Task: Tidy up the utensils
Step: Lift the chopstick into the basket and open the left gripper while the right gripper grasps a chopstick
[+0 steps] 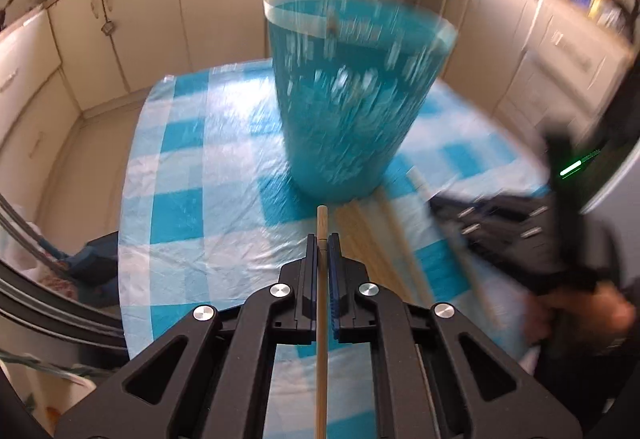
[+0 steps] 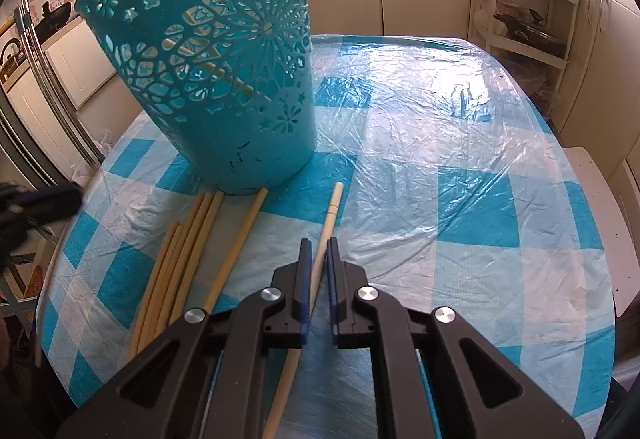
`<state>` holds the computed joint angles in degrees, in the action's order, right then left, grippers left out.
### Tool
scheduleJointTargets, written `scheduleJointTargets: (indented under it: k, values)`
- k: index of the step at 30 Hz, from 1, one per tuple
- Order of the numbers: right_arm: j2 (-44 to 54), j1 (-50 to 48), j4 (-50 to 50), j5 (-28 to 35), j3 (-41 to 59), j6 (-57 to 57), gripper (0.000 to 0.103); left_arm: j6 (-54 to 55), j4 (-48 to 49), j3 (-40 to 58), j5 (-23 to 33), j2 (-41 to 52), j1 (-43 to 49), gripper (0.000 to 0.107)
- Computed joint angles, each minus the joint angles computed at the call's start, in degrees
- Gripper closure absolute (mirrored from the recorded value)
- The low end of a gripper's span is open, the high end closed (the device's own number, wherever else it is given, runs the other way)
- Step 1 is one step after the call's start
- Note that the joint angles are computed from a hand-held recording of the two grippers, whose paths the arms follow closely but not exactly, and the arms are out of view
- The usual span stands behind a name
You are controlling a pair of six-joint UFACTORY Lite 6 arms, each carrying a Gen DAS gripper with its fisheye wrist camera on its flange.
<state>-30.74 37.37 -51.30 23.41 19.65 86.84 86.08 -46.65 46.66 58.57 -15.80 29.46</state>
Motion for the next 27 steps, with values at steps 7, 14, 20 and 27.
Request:
scheduleJointTargets:
  k: [7, 14, 20, 27]
  values:
    - [-0.41, -1.12, -0.07, -1.33, -0.51, -0.06, 0.095, -0.96, -8.72, 14.94, 24.49, 3.39, 12.69, 0.102]
    - [-0.87, -0.46, -0.87, -1.23, -1.01, 1.57, 0.095, -9.94, -21.61, 20.99, 26.13, 1.26, 10.7, 0.102]
    - [-3.0, -3.69, 3.05, -4.24, -2.38, -3.49, 0.095, -17.04, -28.58, 23.81, 5.39, 2.23, -5.2, 0.102]
    - [-5.27, -9.35, 13.47, -9.76, -4.17, -15.2, 0.095, -16.52, -33.99, 28.9, -19.7, 10.43, -21.92, 0.102]
